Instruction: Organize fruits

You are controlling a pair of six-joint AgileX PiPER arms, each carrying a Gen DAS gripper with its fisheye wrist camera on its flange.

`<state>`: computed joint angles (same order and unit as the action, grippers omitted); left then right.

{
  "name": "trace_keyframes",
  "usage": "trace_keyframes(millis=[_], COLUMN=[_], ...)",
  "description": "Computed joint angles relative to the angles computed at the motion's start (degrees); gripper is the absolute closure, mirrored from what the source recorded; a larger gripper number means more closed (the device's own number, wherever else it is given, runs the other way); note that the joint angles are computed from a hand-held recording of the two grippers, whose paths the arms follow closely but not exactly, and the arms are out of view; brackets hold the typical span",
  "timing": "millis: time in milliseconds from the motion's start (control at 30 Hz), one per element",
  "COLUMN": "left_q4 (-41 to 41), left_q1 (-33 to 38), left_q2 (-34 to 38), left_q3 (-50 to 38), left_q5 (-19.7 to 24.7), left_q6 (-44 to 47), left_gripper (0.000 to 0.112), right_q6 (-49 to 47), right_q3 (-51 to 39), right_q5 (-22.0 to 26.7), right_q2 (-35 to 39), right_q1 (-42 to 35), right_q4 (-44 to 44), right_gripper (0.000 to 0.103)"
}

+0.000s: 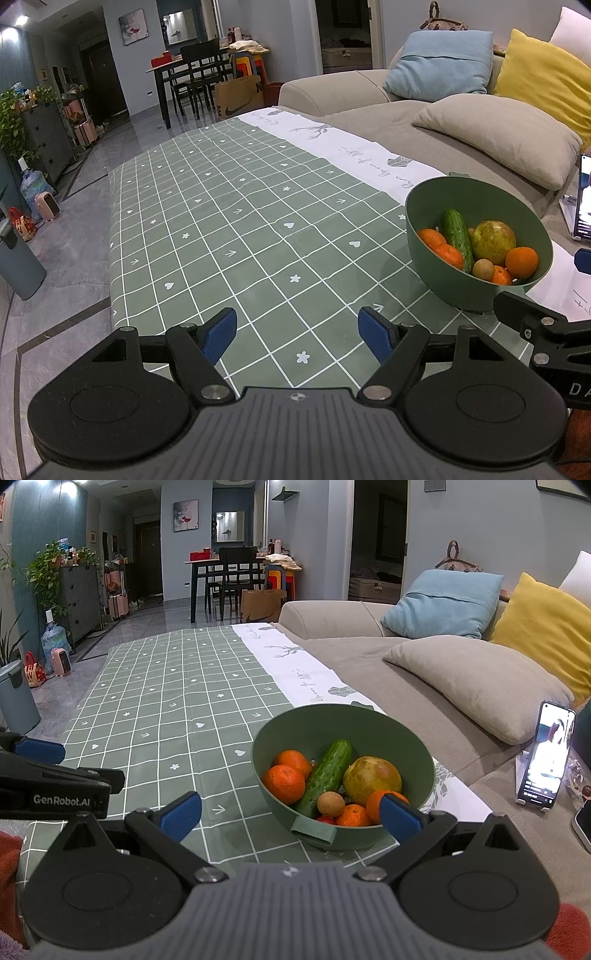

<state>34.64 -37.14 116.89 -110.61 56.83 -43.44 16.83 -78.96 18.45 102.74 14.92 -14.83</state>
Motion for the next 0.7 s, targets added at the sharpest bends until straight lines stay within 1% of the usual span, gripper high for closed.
trace_keyframes(millis=[700], left_q4=[-0.5], left_q1=[0.0], left_q2=[0.0], left_q3=[-0.6], left_q5=[0.1], left_q6=[0.5], left_gripper=[0.025], right_q6=[-1.1], right_q3=[-0.2], right_q5=[0.1], right_q2=[0.0], right_q1=[-0.2], right_q4=[0.9], right_gripper=[0.005])
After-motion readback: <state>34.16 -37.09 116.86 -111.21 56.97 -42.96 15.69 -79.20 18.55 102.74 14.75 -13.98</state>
